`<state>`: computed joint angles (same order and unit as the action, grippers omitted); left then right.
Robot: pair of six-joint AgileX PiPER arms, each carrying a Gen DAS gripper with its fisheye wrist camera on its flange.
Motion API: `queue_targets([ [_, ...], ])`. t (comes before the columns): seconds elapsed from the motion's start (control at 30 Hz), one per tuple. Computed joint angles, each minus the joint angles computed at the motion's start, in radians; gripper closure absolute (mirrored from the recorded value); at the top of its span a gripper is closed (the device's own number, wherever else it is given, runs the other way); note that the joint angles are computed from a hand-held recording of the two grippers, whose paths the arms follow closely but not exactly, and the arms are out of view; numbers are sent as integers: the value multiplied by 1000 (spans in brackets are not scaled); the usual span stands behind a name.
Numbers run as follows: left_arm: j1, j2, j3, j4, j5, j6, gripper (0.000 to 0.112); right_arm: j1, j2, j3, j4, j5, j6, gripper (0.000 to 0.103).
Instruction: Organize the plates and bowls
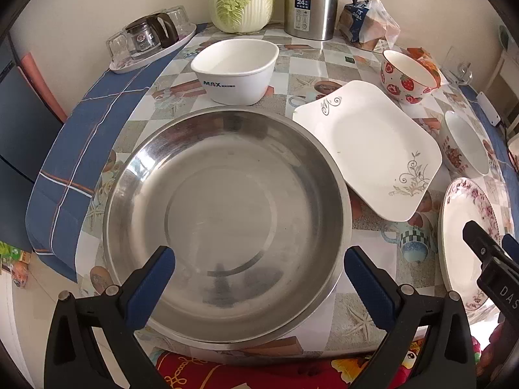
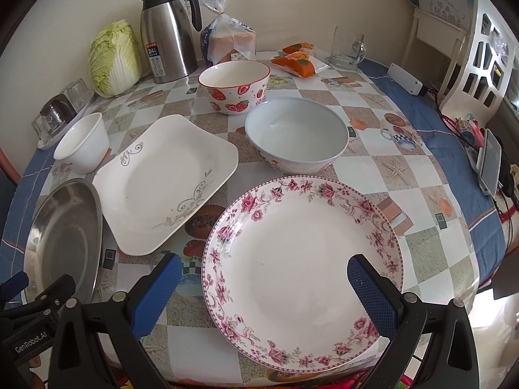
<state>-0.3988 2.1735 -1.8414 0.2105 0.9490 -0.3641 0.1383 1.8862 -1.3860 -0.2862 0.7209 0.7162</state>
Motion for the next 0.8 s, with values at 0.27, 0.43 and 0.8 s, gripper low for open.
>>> queue_targets([
  [0.27, 93, -15, 39, -132, -55, 33, 9, 56, 36, -52, -30, 15, 11, 0],
  [0.43, 154, -35, 94, -168, -136, 25, 9, 93, 64, -94, -37, 16, 3, 0],
  [0.8, 270, -51, 160, -222, -230, 17, 9, 154, 118, -173, 74, -60, -114, 0],
])
